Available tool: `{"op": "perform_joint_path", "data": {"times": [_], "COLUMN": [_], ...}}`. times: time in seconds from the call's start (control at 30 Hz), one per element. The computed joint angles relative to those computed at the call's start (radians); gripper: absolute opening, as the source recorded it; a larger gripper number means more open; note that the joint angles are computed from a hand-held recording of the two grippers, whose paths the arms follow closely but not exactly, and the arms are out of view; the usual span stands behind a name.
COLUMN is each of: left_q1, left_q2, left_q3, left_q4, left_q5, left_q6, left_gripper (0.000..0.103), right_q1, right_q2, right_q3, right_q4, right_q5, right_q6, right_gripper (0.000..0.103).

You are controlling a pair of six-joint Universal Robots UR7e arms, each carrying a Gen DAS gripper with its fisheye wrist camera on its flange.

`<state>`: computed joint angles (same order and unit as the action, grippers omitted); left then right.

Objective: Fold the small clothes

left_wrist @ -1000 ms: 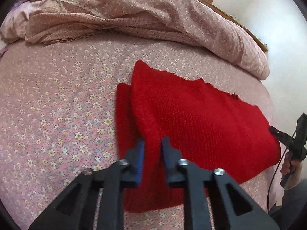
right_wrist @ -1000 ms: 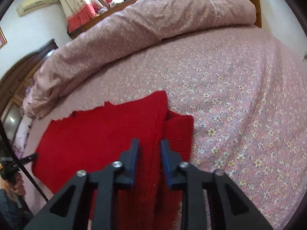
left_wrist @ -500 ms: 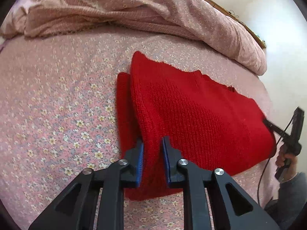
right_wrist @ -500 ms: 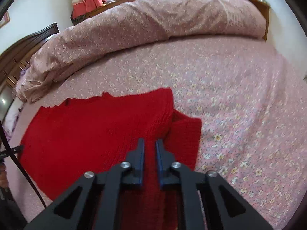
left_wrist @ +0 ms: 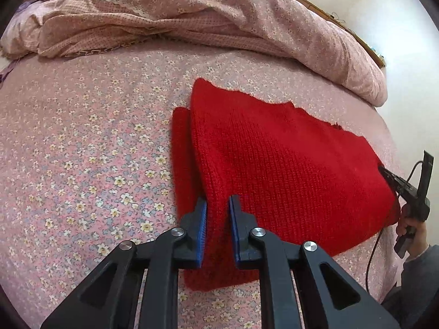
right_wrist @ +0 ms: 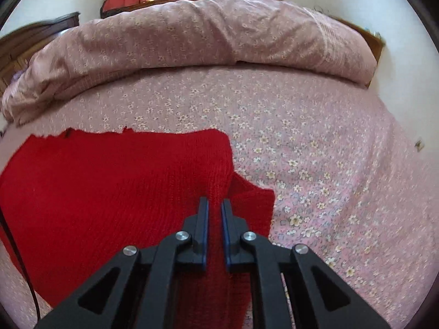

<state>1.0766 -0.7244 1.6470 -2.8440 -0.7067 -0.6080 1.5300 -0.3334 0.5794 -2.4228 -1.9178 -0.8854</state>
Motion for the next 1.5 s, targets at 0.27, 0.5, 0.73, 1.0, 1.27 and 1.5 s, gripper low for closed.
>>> {"op": "perform_joint_path", "data": {"times": [0.27,0.5,0.73,1.0,1.27,1.5], "left_q1": [-0.055,-0.083,-0.071,-0.051,-0.054,-0.08], "left_q2": [0.017,0.138,0.283,0.336,0.321,0.277], "left_q3": [0.009,-0.115,-0.267,-0.341,-0.312,-0.241], "left_q4": [-0.167,-0.304,-0.315,-0.136,-0.156,-0.202], "left_q5": [0.147,0.121,-0.029,-0.04,-0.048,0.001], "left_q6": [0.1,0.308,0.396,0.328,0.297,0.331], "left_gripper": [0.008,0.01,0.011,0.011,0.011,0.011], "right_q1": [-0.004,-0.001,0.005,0.029,0.019,-0.006], "right_q2": [-0.08,-0.267,-0.284,-0.211,-0.244,-0.275], "right_q3": [0.099,0.447,0.544,0.52,0.555,0.534], "right_q4": [-0.006,-0.249,-0.06,-0.076,-0.102,-0.054], "right_q5": [0.066,0.321,0.394,0.22,0.238,0.346], "right_q6": [0.059,0.01,0.039,0.015,0.014,0.04], "right_gripper": [0.013,0.026,0.0,0.0,0.0,0.0]}}
